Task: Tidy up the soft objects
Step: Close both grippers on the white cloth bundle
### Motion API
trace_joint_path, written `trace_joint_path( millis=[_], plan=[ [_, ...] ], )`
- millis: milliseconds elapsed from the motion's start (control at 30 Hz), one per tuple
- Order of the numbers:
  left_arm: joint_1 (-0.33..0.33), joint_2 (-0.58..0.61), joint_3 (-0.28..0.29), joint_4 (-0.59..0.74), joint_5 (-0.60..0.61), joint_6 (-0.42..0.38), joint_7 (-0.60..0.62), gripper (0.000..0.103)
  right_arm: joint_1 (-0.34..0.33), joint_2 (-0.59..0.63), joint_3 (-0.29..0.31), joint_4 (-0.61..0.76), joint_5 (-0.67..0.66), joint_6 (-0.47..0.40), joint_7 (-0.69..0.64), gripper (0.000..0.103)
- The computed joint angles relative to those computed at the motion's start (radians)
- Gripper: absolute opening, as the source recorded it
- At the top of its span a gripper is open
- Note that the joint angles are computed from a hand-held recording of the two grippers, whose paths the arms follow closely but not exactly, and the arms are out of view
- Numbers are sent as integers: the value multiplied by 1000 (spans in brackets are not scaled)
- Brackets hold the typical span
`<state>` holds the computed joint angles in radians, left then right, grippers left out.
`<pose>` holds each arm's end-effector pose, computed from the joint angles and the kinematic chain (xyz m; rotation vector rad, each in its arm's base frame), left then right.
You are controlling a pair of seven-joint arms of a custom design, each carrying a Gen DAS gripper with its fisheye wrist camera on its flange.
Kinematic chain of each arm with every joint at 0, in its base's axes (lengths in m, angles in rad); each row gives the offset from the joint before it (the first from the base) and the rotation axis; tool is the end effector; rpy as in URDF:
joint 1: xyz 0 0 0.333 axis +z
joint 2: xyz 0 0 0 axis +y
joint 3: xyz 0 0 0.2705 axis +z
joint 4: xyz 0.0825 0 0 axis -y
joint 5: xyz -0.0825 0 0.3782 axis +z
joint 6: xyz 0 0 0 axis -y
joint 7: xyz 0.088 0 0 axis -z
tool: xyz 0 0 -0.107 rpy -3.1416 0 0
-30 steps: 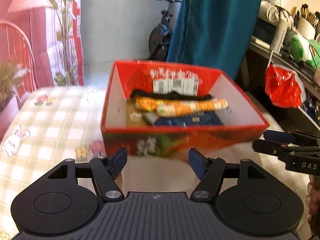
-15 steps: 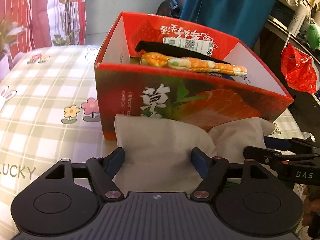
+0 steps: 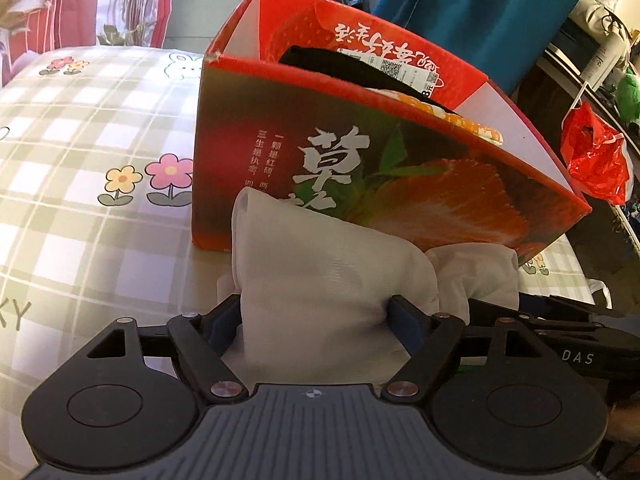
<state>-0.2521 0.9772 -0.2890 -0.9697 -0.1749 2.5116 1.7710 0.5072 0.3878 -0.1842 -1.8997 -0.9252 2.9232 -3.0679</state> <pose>0.7170 -0.3179 0.3257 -1.5633 2.4458 -1.0209 0.5843 0.2561 0.3136 -1.3149 2.0600 -0.5223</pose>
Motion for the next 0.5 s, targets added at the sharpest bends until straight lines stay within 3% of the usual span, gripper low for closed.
trace_joint_path(
  millis=[333,500],
  plan=[
    [27,-16,-22,-57,-30,41,32,81,9,18,-10,13,15,12,-16,64],
    [27,-37,-20,-95,-28,67,40,76,16,22,-12,20,19,7,-28,55]
  ],
)
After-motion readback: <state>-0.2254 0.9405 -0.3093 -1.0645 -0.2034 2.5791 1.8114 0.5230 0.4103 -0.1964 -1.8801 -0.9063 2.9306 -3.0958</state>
